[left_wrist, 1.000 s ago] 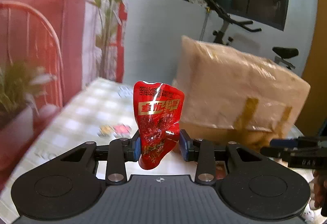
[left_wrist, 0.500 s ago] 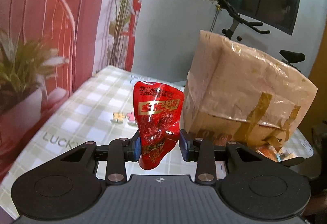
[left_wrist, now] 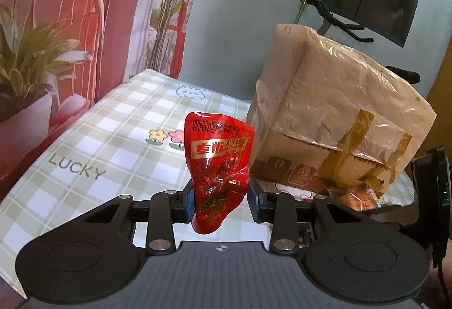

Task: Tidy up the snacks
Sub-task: 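Grasp the small tan snack with the right gripper while the left carries the red pouch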

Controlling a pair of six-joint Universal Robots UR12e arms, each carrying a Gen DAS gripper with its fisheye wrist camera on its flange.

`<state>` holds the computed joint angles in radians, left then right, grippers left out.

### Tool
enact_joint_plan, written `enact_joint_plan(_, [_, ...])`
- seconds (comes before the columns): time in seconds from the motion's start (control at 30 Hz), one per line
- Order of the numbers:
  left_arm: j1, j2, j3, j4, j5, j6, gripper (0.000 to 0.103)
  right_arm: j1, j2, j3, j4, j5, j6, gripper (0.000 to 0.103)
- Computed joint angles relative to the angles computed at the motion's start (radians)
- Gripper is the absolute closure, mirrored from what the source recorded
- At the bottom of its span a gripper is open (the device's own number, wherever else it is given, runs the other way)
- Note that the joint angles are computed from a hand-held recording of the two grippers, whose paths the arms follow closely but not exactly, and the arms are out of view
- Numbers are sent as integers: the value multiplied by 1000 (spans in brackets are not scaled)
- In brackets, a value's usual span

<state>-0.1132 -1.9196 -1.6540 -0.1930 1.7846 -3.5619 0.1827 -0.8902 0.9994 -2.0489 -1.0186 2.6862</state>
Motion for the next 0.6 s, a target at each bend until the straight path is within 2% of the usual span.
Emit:
enact_joint_plan(0.27, [-7, 3, -1, -23, 7, -12, 64, 8, 9, 11, -69, 5, -34, 77])
enact_joint_plan(0.33, [-8, 3, 0, -29, 9, -14, 64, 8, 6, 19, -83, 5, -60, 82])
enact_joint_plan(0.4, [-11, 3, 4, -35, 15, -13, 64, 5, -4, 40, -112, 19, -77, 82])
enact_joint_plan(0.47, [-14, 2, 9, -36, 21, -6, 64, -4, -16, 68, -165, 45, -63, 83])
enact_joint_plan(0.6, [-21, -5, 29, -25, 29, 32, 64, -30, -44, 130, -334, 121, 2, 83])
